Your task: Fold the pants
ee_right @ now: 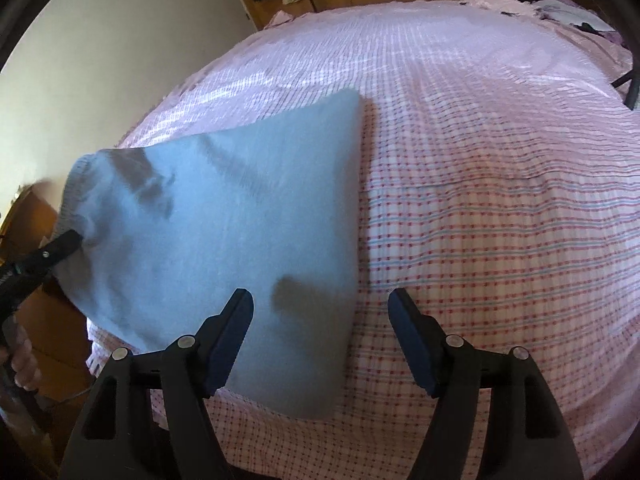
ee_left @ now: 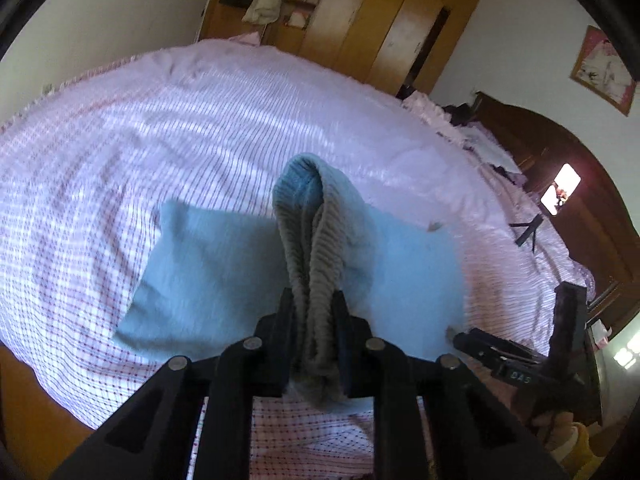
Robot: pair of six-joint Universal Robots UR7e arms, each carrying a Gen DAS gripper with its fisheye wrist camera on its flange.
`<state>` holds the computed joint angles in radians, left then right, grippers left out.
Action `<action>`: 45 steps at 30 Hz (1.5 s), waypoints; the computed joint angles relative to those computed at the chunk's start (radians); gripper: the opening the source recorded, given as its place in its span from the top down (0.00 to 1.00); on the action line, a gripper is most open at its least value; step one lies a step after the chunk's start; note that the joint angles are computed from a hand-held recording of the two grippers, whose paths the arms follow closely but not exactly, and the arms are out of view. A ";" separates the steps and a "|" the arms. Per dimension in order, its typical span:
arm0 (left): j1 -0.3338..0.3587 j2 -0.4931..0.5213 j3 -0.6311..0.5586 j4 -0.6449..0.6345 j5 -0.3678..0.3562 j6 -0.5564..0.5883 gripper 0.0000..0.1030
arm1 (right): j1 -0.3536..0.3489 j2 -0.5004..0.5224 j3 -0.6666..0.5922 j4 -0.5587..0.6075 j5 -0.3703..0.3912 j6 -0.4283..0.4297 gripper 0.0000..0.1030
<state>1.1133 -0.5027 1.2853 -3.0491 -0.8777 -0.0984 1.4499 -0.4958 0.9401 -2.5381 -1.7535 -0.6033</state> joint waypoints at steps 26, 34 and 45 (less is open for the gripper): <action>0.080 -0.080 0.037 0.089 0.089 -0.090 0.83 | 0.008 -0.031 0.080 -0.060 -0.025 -0.049 0.37; 0.122 -0.089 0.053 0.117 0.051 -0.152 0.80 | 0.008 -0.001 0.040 -0.023 -0.045 -0.052 0.37; 0.065 -0.081 0.051 0.187 0.231 -0.125 0.66 | 0.020 0.022 -0.017 0.005 -0.042 -0.078 0.37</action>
<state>1.1779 -0.5840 1.3365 -2.8625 -0.6471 -0.2237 1.4701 -0.4736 0.9227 -2.5334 -1.7957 -0.6816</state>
